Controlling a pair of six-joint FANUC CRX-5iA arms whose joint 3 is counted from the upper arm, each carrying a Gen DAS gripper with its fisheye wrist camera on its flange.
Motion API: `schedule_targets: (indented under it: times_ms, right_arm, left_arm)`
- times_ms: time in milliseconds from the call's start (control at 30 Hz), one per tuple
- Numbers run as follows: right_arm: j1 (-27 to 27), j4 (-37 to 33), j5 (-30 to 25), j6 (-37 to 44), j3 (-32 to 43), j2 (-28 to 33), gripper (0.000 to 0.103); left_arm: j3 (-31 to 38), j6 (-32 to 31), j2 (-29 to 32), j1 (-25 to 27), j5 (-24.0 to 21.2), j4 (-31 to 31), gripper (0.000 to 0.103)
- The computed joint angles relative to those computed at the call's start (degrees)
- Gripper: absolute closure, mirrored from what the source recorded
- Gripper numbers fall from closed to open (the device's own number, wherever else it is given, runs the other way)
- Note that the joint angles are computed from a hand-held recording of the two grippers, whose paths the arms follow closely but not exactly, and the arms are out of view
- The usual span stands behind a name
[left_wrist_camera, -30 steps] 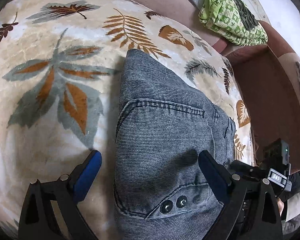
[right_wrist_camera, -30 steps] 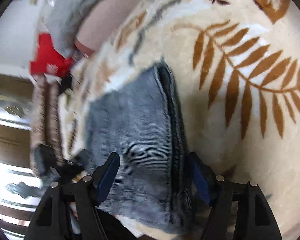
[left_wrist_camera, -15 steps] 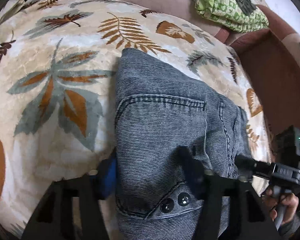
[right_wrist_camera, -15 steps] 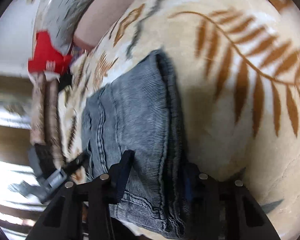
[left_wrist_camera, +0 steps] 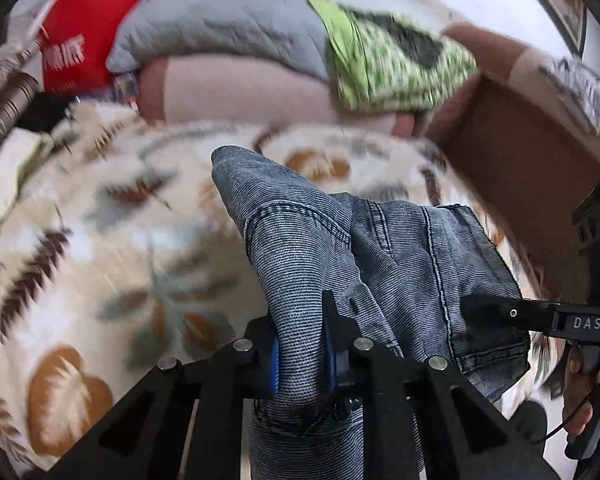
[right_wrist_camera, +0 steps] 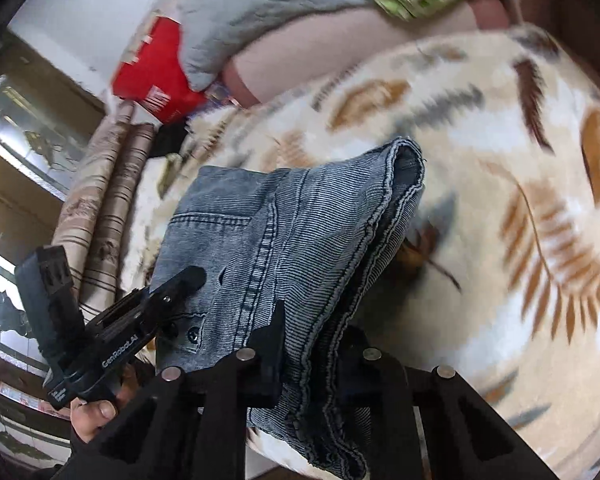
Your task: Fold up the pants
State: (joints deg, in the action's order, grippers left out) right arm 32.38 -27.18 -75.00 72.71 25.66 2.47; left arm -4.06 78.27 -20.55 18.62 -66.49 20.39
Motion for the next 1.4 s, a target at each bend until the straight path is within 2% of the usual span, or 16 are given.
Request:
schedule_targets:
  times_ms: [200,333,500,600,633,667,733,767,800,933,1067,1167,1200,1267,1333,1400]
  right_arm:
    - [3.61,2.35,0.73,-0.75,12.56,7.45,0.083]
    - [5.54,3.65,0.55,-1.75,18.28,12.54,0.083]
    - [6.17,3.53,2.27,-2.84,18.58,15.83,0.083]
    - [6.06,3.71,1.74,-4.16,17.54,17.62,0.080]
    - [6.59,5.47,0.04,-4.80,18.01,19.11,0.076]
    - [7.76,9.35,-1.56,-6.29,18.45,20.43,0.070]
    - [8.63,12.92,-3.84,-7.64,18.55,21.76,0.053]
    - [8.84,13.81,-3.57,-7.72,17.84,21.40,0.041]
    - [9.36,15.47,-3.11,-7.57,16.93,20.79,0.038]
    - [12.36,24.13,-1.40,-7.81,13.62,17.63,0.038]
    - [13.98,25.71,6.09,-7.65,7.47,11.61,0.035]
    - [16.33,28.98,9.05,-7.46,2.98,9.73,0.026]
    - [16.73,29.10,7.61,-7.29,3.75,10.70,0.026]
    - [17.03,29.57,-0.39,-6.31,6.32,15.26,0.026]
    - [15.21,25.95,0.63,-8.75,5.63,15.04,0.020]
    - [14.62,25.29,-1.42,-9.52,7.59,15.77,0.020]
  left_arm:
    - [2.85,-2.57,3.03,5.02,2.59,1.95,0.085]
    - [1.42,-4.42,4.47,6.93,5.43,2.60,0.085]
    - [-0.22,-3.08,7.46,6.64,7.23,0.54,0.084]
    - [0.12,-0.14,9.75,5.49,5.30,-3.29,0.080]
    - [1.24,2.47,10.71,4.33,4.17,-7.27,0.065]
    - [2.03,4.39,11.24,3.62,3.24,-9.79,0.045]
    - [2.22,8.05,11.37,4.12,1.37,-11.05,0.027]
    - [1.89,8.96,10.87,4.62,1.24,-10.85,0.024]
    - [1.76,9.60,10.25,5.01,0.88,-10.88,0.024]
    - [3.06,9.92,8.61,4.00,-1.36,-13.32,0.023]
    - [2.42,9.26,6.11,3.30,-1.29,-14.25,0.023]
    - [2.12,9.00,5.20,3.05,-1.51,-14.61,0.023]
    - [2.19,9.00,5.13,2.75,-1.92,-15.07,0.023]
    - [2.41,9.35,5.09,2.30,-2.83,-15.88,0.023]
    - [2.18,9.74,4.61,2.40,-3.36,-15.90,0.023]
    - [1.97,9.69,4.07,2.46,-3.26,-15.76,0.023]
